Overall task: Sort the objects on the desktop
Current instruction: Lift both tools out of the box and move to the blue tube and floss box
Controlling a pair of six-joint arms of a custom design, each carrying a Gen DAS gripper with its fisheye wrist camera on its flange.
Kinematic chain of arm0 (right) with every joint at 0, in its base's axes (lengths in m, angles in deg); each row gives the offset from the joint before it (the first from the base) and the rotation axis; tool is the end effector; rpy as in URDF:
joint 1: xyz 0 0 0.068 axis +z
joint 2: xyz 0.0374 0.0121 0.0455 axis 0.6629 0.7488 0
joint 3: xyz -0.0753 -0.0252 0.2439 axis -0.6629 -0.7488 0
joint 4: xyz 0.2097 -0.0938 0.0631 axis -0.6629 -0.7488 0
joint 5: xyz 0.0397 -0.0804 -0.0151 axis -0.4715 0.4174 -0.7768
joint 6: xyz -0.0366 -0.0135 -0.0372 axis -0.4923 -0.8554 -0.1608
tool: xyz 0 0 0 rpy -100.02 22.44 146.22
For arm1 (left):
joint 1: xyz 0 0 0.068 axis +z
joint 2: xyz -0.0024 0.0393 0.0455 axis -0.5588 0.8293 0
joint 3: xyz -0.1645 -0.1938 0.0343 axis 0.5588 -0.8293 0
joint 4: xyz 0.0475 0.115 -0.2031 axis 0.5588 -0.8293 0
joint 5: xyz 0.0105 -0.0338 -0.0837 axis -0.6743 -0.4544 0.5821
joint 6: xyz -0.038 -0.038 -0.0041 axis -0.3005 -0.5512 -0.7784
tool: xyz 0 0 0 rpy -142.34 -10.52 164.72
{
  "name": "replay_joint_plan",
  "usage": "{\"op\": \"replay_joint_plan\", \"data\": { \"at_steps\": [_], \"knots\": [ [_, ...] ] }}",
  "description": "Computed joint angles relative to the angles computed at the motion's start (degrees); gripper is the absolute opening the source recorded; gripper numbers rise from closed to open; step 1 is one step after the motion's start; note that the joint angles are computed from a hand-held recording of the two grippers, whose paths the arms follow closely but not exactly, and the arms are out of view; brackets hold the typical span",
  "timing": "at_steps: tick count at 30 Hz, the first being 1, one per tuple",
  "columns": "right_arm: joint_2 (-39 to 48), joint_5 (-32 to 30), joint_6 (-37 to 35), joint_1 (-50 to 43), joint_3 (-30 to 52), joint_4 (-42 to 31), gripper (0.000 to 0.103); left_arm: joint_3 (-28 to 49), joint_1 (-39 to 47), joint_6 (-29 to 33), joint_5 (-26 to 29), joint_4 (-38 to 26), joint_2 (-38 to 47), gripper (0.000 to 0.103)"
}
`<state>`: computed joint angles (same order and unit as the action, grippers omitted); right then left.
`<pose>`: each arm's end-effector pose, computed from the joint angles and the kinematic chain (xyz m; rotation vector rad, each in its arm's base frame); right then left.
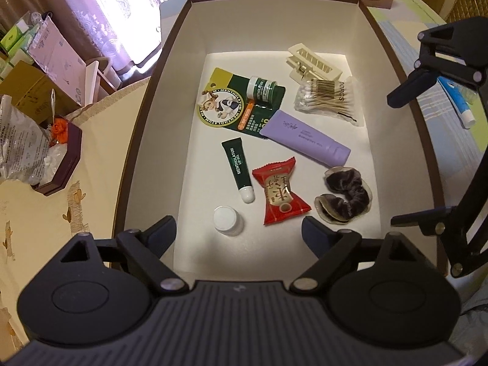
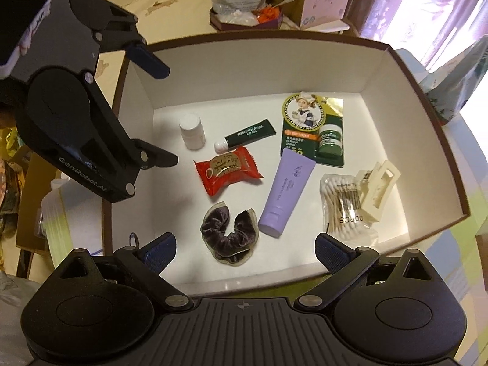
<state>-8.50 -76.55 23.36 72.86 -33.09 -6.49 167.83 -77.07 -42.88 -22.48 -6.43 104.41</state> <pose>0.1769 0.1086 0.2120 -0.8987 2.6569 0.1409 0.2813 -0.2583 0.2420 1.1700 2.4956 -0.0260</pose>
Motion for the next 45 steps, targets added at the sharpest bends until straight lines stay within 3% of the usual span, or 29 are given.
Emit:
{"op": "replay_joint_plan", "data": {
  "at_steps": [7,30,38,45],
  "knots": [
    [-6.7,0.1,1.7,0.0,-1.4,-2.5,0.102,-1.4,-2.4,-3.3,-2.2,-0.6,-2.7,0.092],
    [-25.7,-2.0,0.2,-3.3,-2.5,-15.1,0.102,-3.0,-12.9,-14.4,-8.5,-5.4,-8.8,0.092],
    [-32.4,-5.8,-4.7,-10.1,-2.6,-21.4,0.102,-2.2,-17.7,-19.5,-10.6,-7.6,-9.0,0.092],
    [-37.1,-13.2,-18.1,-26.1,-2.3,-29.0,0.102,-0.3,-21.7,-23.8,-11.9,-9.2,-7.6,0.092]
  ]
}}
